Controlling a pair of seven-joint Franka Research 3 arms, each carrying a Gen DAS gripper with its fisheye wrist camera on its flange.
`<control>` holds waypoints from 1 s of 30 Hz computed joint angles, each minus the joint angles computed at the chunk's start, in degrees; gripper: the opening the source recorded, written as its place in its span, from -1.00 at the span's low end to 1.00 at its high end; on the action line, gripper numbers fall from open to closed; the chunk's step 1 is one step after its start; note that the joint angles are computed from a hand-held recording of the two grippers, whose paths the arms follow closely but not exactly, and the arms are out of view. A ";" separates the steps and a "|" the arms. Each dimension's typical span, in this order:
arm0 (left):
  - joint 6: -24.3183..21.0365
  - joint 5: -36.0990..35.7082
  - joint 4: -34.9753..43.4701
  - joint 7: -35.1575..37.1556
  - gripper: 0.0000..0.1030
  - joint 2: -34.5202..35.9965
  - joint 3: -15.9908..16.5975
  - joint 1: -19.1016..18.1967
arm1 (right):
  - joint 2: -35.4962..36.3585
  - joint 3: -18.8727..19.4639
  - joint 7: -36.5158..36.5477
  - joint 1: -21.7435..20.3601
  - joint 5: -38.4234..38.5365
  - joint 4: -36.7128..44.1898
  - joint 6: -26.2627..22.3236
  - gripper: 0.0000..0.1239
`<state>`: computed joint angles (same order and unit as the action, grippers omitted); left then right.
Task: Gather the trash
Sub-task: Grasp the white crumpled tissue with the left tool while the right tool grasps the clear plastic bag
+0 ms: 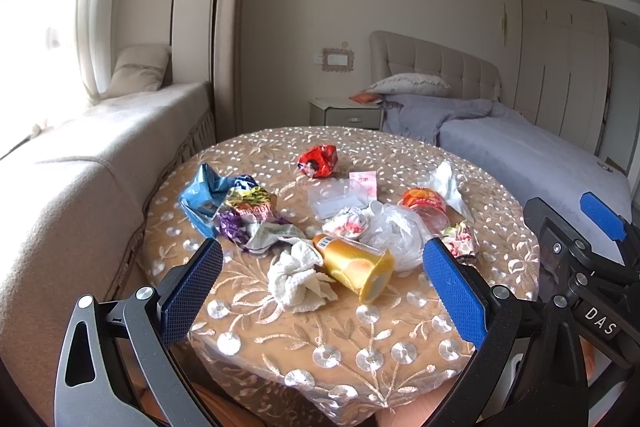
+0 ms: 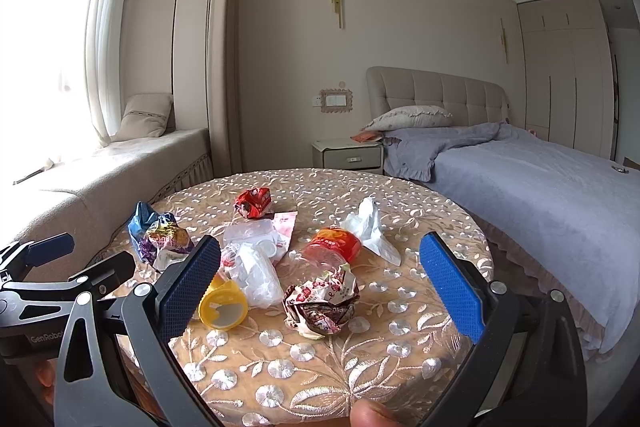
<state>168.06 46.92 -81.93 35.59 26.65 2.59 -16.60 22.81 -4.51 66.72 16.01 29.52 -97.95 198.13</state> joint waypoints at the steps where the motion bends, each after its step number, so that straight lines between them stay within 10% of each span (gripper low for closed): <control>1: -0.05 -0.50 0.17 0.47 0.91 0.23 -0.34 0.31 | 0.26 -0.48 -0.22 0.43 0.31 0.35 -0.31 0.61; 6: 2.50 -9.02 0.08 8.42 0.91 1.74 -5.63 5.28 | 2.21 -3.51 -1.24 3.11 1.14 2.62 -2.24 0.61; 16: -0.31 -13.87 3.35 12.21 0.91 5.19 -2.83 4.57 | 8.95 -5.79 1.37 4.20 -1.80 11.68 -7.95 0.61; 21: -5.58 -20.00 9.52 19.81 0.91 10.00 -6.86 7.21 | 13.14 -0.16 4.07 -1.33 -6.11 19.46 -16.15 0.61; 30: -13.99 -26.96 22.48 29.99 0.72 19.37 -8.09 7.00 | 23.94 -3.58 12.77 -0.29 -15.57 36.41 -27.42 0.56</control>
